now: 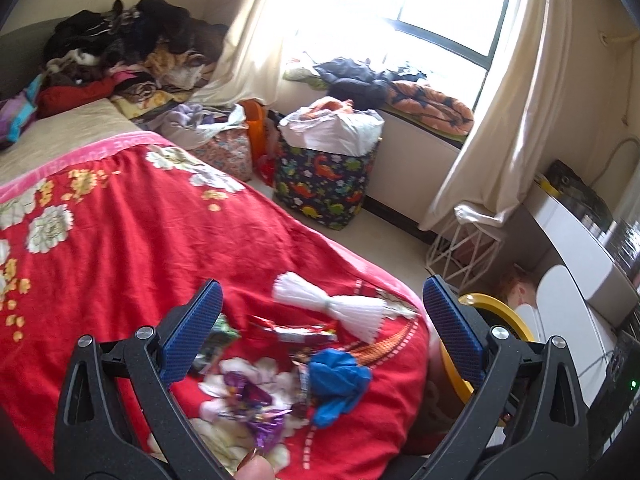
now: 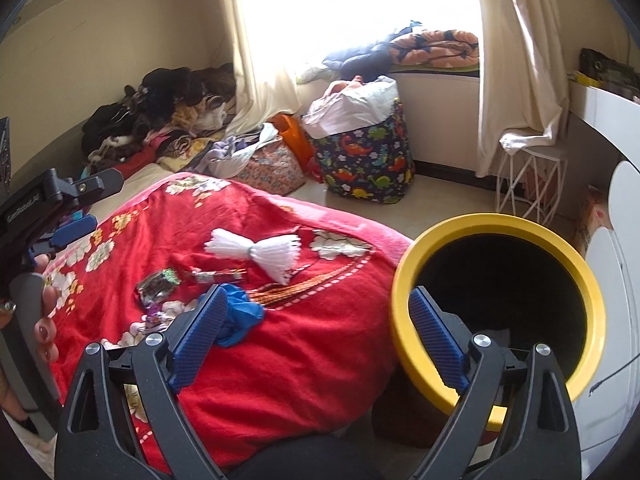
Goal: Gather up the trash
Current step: 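Move both open grippers from the bin back to the bedspread trash, then grasp the purple foil wrapper with the left gripper while the right gripper grasps the blue cloth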
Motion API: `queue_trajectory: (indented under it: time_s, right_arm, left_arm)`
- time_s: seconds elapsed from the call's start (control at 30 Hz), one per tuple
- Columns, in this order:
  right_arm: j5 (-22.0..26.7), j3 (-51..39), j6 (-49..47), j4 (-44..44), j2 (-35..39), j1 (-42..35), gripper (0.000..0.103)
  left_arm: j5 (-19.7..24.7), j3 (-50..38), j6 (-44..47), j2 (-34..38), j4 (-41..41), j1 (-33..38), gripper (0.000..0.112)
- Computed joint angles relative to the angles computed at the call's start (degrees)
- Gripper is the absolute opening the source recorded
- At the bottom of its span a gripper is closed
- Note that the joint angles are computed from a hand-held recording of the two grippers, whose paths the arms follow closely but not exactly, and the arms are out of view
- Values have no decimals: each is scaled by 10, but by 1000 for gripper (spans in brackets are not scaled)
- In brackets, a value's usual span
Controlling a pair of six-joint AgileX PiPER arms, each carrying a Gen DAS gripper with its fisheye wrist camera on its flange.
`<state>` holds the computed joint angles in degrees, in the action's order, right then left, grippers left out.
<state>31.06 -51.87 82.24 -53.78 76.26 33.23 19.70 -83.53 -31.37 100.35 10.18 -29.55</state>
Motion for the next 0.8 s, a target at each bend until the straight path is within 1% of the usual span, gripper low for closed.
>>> queue_trajectory:
  time_s: [0.13,0.27,0.33,0.4,0.47,0.57,0.63,0.8]
  right_arm:
    - [-4,-24,-20,10,23,10,89]
    - [-8,-43,-31,17,44,19,89]
    - [-13,-51,-40,24,55,20,89]
    - [-19,-60,-48,31,68,20,89]
    - [-25,-69,-65,44,83,18,89]
    - [-36,-84,-93,69,106,14,89]
    - [-46,-88,-108,83,117,10,89]
    - [-65,-102,-150,133,151,-7,89]
  left_arm:
    - [3,9,-3,-8,0,22,92]
    - [17,13,-21,-10,15,40,92]
    - [27,12,-5,-9,1,49,92]
    - [46,6,15,-1,-16,58,92]
    - [57,7,36,4,-43,67,92]
    - [72,8,98,16,-127,88,92]
    - [76,14,132,19,-164,95,92]
    - [81,32,192,24,-226,100,88]
